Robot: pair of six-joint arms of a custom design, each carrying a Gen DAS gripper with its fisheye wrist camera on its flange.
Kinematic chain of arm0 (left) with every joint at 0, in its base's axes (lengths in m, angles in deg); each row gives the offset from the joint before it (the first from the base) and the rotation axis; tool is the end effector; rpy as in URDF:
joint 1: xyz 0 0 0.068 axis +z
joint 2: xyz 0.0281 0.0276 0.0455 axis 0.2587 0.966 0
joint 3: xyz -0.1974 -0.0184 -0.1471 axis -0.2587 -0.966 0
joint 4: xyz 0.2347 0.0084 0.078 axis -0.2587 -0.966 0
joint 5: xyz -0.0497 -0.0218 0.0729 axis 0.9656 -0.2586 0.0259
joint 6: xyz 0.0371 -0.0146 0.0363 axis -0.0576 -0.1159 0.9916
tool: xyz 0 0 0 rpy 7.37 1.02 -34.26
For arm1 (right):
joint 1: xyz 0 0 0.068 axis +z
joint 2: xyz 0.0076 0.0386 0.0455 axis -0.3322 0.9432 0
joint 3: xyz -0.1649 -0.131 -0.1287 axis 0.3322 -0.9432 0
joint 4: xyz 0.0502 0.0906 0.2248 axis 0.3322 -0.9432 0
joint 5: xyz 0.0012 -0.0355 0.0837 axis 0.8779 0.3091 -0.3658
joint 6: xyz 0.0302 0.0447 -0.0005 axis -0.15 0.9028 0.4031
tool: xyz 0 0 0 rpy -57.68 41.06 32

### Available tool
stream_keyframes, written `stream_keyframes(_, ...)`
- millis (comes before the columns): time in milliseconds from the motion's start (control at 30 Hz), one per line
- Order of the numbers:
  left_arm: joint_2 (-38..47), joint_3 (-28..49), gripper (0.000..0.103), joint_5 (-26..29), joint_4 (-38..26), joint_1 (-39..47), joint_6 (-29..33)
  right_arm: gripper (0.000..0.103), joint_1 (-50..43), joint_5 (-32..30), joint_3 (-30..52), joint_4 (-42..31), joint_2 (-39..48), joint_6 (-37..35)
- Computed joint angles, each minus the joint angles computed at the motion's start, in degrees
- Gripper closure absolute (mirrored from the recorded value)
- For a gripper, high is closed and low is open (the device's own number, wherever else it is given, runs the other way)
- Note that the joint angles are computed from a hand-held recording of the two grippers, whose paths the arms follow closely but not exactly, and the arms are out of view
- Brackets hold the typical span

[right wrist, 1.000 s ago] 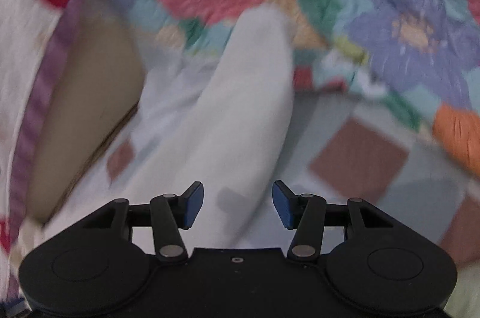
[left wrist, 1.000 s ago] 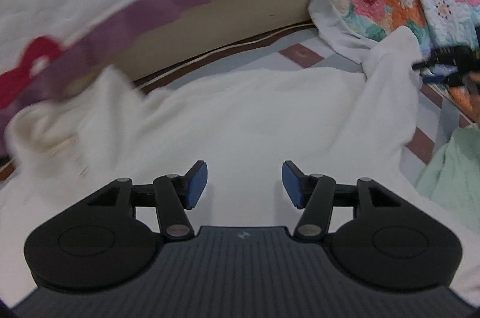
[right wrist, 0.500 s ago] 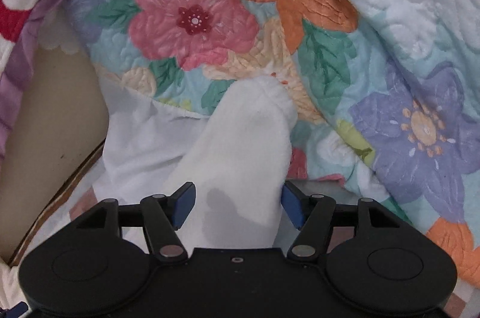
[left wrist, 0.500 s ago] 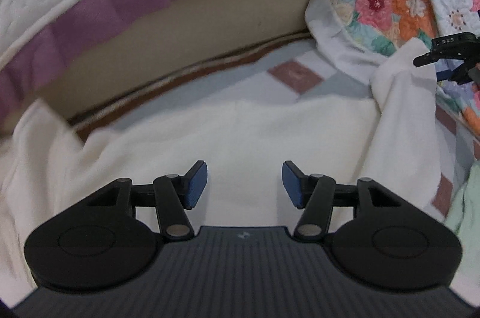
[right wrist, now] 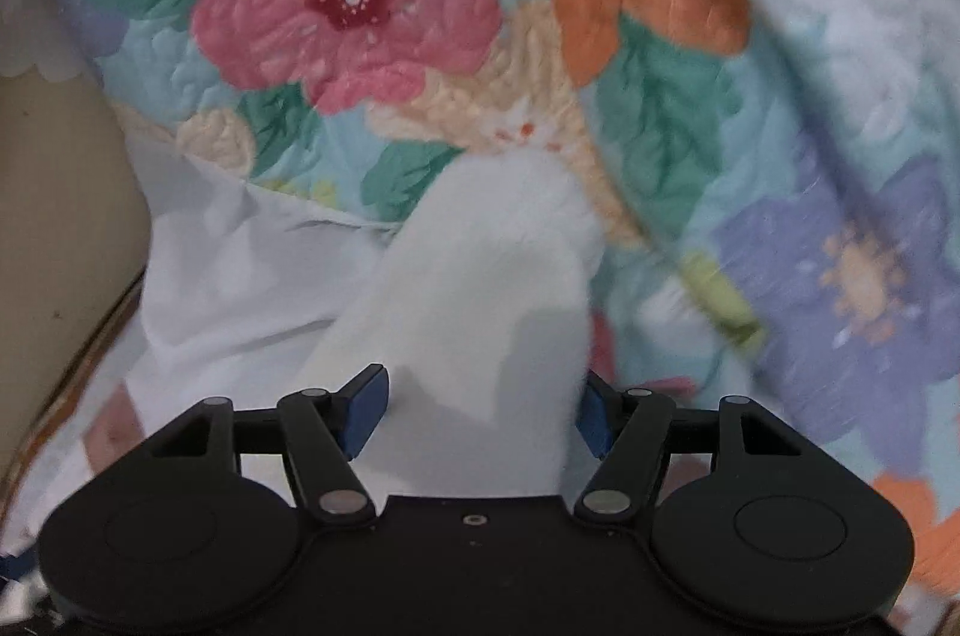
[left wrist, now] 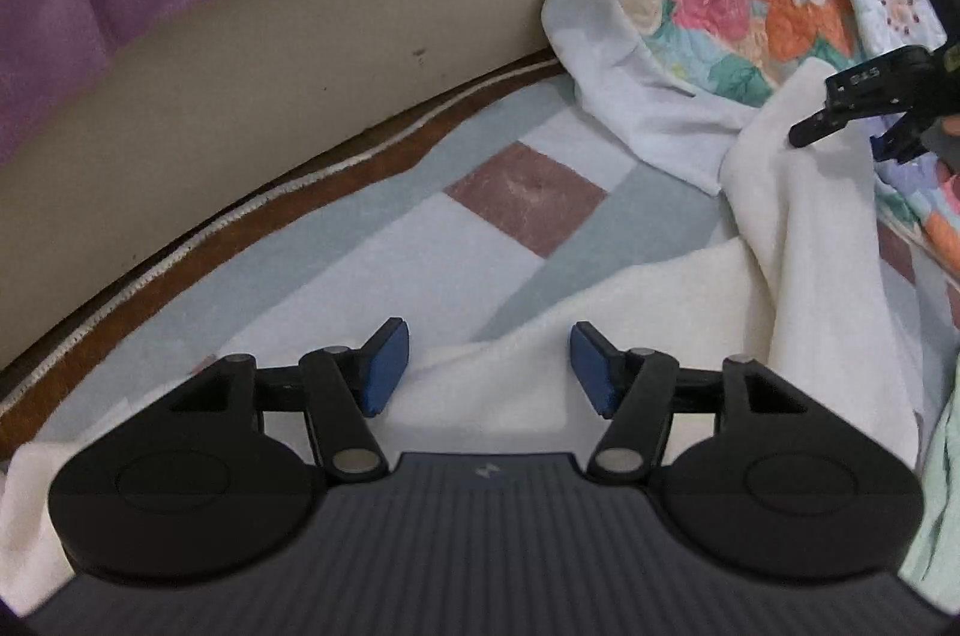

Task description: Fold clothes

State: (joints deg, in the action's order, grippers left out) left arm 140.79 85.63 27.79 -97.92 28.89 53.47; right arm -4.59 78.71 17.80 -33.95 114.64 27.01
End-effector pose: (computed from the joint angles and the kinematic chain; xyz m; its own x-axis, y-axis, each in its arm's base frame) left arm 0.3081 0.0552 0.1146 -0.6690 0.3064 -0.6771 0.5350 0.8309 -0.1526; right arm 0.2445 0.0555 0.1484 -0.6607 0.5851 -0.4703 0.5602 0.8013 0.2100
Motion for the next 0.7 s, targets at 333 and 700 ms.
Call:
stream_keyframes(333, -3.3, -4.0, 0.042, -2.1, 2.9, -0.2, 4.3, 0.093, 15.7, 21.1, -15.7, 7.8, -31.6, -8.9)
stream_keyframes(700, -3.8, -2.5, 0.032, -6.3, 0.8, -3.3, 2.9, 0.054, 7.2, 15.3, -30.1, -12.7, -43.1, 7.4)
